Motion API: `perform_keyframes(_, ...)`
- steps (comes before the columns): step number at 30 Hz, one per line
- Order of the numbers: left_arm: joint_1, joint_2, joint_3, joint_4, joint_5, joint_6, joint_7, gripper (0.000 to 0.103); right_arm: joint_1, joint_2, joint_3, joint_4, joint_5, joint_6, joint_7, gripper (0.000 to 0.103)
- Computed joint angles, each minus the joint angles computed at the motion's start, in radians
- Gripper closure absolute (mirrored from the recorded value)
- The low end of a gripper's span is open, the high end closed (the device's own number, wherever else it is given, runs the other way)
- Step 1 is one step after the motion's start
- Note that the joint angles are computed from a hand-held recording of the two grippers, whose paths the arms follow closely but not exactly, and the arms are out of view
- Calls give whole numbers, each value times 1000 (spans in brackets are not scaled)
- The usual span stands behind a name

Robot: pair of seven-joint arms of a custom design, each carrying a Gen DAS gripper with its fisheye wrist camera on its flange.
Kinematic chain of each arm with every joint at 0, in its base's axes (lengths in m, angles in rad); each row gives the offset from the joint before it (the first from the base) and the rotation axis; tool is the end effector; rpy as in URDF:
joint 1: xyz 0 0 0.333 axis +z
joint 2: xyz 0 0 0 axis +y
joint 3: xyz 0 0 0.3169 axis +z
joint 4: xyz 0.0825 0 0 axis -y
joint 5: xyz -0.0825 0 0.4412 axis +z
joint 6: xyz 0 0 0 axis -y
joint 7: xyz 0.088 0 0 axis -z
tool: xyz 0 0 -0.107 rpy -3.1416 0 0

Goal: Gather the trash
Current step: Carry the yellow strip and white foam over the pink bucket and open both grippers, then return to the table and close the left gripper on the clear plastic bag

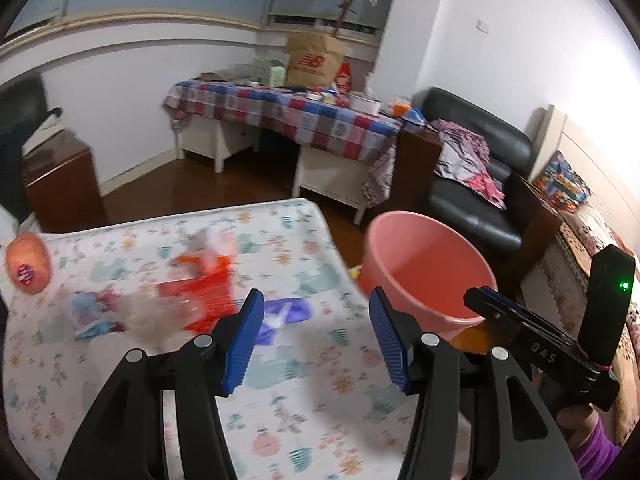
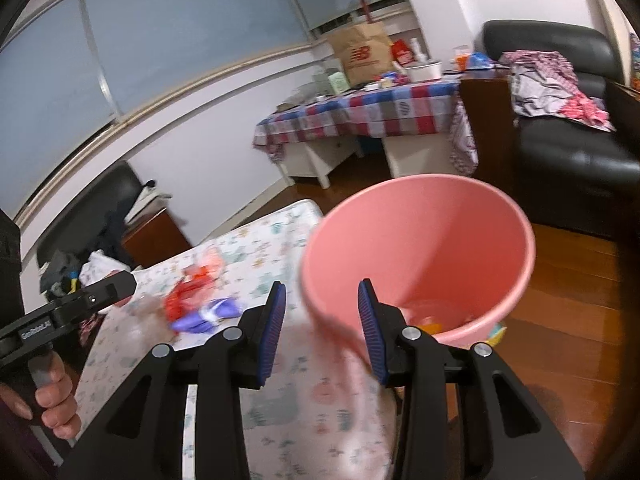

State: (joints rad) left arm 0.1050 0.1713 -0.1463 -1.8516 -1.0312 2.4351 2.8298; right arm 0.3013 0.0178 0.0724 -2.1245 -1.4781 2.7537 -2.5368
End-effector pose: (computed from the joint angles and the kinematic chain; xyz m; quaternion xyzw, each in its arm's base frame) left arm 0.6915 -0.0263 0.4522 -0.4157 0.7974 -0.4253 0.1024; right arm 0.5597 0.2632 0.4108 -0.4331 0.7601 -0.2750 0.3988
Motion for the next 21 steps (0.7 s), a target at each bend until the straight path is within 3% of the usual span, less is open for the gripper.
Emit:
perform_keyframes(7, 37, 14, 23, -2, -4, 49, 1, 49, 26, 82, -5, 96, 52, 48, -105, 65)
perform_keyframes(21, 112, 97, 31, 36, 105, 114, -120, 49, 111, 216, -57, 222, 318, 108, -435, 65)
